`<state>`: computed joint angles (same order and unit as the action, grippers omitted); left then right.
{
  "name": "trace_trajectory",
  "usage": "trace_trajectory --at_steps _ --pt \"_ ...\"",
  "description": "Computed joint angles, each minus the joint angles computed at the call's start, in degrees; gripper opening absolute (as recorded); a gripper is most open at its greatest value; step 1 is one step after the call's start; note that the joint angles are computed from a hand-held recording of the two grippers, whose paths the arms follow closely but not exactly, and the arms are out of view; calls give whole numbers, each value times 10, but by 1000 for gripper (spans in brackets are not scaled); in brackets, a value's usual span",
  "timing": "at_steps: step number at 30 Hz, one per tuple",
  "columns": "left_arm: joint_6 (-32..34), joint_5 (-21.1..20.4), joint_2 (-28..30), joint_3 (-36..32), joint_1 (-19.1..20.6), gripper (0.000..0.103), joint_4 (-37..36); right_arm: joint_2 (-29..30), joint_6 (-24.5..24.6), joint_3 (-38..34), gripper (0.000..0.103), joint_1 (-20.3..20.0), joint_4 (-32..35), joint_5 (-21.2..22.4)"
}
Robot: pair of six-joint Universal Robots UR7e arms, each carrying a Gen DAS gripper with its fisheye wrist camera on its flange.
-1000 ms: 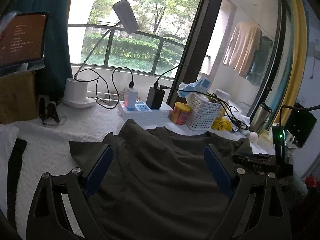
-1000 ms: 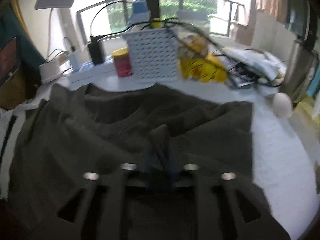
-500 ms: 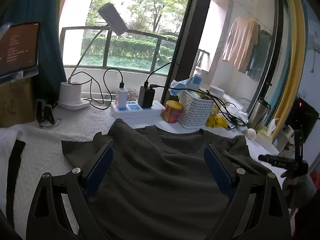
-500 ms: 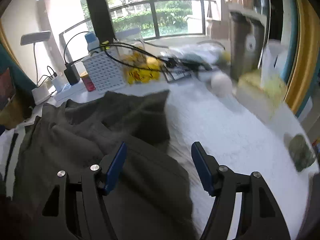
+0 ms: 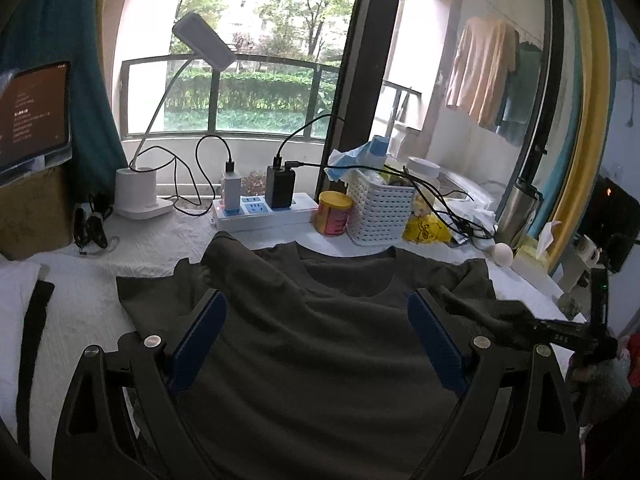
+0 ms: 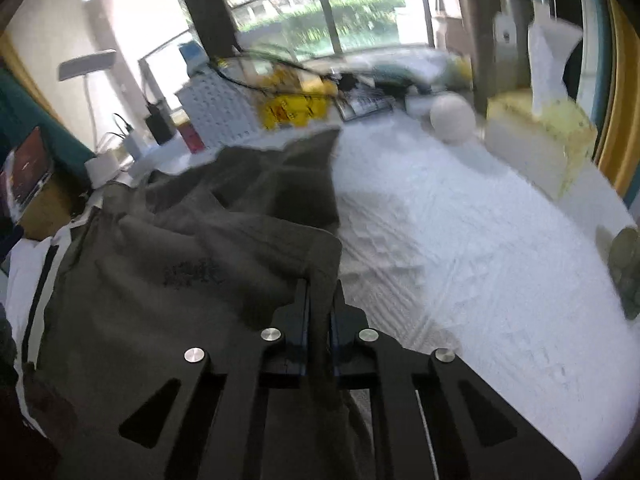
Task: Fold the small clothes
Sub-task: 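Lift the grasped side with the right gripper and fold it over the shirt's middle, then lay the folded flap down and open the right gripper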
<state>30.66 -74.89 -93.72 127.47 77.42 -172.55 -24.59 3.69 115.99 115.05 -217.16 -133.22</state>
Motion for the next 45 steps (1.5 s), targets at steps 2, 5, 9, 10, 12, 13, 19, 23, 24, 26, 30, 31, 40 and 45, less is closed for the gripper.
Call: trace_trajectory --at_steps 2,5,9,10,12,13,19,23,24,26,30,31,40,45 --pt "1 3 -3 4 -5 94 -2 6 -23 0 8 9 -28 -13" --pt "2 5 -7 8 -8 94 -1 22 -90 -6 8 26 -78 -20" --pt "1 2 -13 13 -11 94 1 33 -165 -16 8 50 -70 -24" --pt "0 1 -14 14 -11 94 2 33 -170 -20 8 54 -38 -26" --pt "2 -2 -19 16 -11 94 4 35 -182 -24 8 59 7 -28" --pt "2 -4 -23 18 -11 94 5 38 -187 -27 8 63 27 -35" --pt "3 -16 -37 19 3 94 15 43 -156 -37 9 79 163 -60" --pt "1 -20 -40 14 16 94 21 33 -129 -18 27 84 171 -55" --pt "1 -21 -39 12 18 94 23 29 -127 -12 34 84 166 -50" --pt "2 -25 -40 9 23 94 24 26 -120 -5 35 86 151 -42" --pt "0 -32 -38 4 28 94 25 19 -98 -4 36 79 109 -33" --pt "0 -34 -38 2 29 94 25 18 -86 -5 38 75 99 -28" --pt "11 -39 -31 -3 32 94 23 0 8 0 50 18 118 73" --pt "8 -35 -25 -8 34 94 27 -11 9 6 51 9 150 137"
